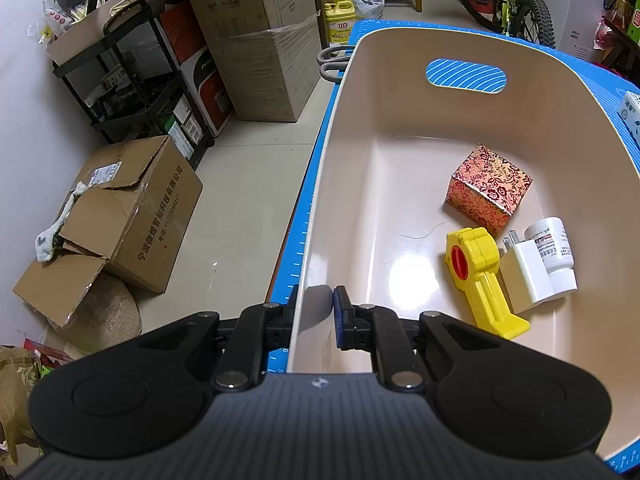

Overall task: Organize rigid objects
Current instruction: 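Move the right gripper to the black earbud case and grasp it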

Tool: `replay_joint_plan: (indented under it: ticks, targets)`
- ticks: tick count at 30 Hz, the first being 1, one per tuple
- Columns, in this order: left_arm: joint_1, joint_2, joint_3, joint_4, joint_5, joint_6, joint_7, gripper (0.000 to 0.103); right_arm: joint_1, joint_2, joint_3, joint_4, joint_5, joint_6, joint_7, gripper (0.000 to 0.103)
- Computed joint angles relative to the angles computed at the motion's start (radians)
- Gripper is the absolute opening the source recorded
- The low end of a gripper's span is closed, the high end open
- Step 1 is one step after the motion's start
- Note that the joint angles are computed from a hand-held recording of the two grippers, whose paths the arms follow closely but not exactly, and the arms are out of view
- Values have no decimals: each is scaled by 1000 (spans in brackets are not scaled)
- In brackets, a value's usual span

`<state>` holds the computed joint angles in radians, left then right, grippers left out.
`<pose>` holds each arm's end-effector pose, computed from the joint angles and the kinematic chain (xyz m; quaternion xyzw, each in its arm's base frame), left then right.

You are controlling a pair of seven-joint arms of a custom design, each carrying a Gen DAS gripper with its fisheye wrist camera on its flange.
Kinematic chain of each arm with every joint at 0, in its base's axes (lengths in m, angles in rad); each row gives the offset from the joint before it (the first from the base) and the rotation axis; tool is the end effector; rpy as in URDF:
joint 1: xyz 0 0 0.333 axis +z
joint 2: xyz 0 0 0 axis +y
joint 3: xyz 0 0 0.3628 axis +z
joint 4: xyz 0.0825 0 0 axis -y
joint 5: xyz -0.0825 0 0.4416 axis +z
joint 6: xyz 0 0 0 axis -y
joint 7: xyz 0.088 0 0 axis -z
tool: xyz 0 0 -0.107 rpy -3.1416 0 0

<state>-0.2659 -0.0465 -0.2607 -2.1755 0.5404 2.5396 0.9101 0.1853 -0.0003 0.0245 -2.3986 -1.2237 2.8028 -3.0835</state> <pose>0.5205 -0.3114 0.4699 -0.5873 0.7601 -0.1532 0.2318 0.5208 0.1565 0.3416 -0.5517 0.7623 -0.2712 0.2025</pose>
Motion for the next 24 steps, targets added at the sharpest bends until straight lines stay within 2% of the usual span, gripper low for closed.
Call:
replay_joint_plan:
  ticks: [7,13,16,18,24]
  targets:
    - [-2,2,-2,5,7,-10,-5,17,4,37,-14,28,-69,1,39,75]
    - [-5,4,-2,11,11,-17,-10,18,1,52,-30,36,-149,41,115,72]
    - [-5,4,-1,11,11,-19,-10,18,-1,54,-32,39,-172,61,124,60]
    - [-5,4,-1,11,13,-19,-9,18,0,54,-30,42,-172,66,113,49]
    - [-6,3,-1,10,10,-19,-8,18,14,47,-19,40,-140,18,65,49]
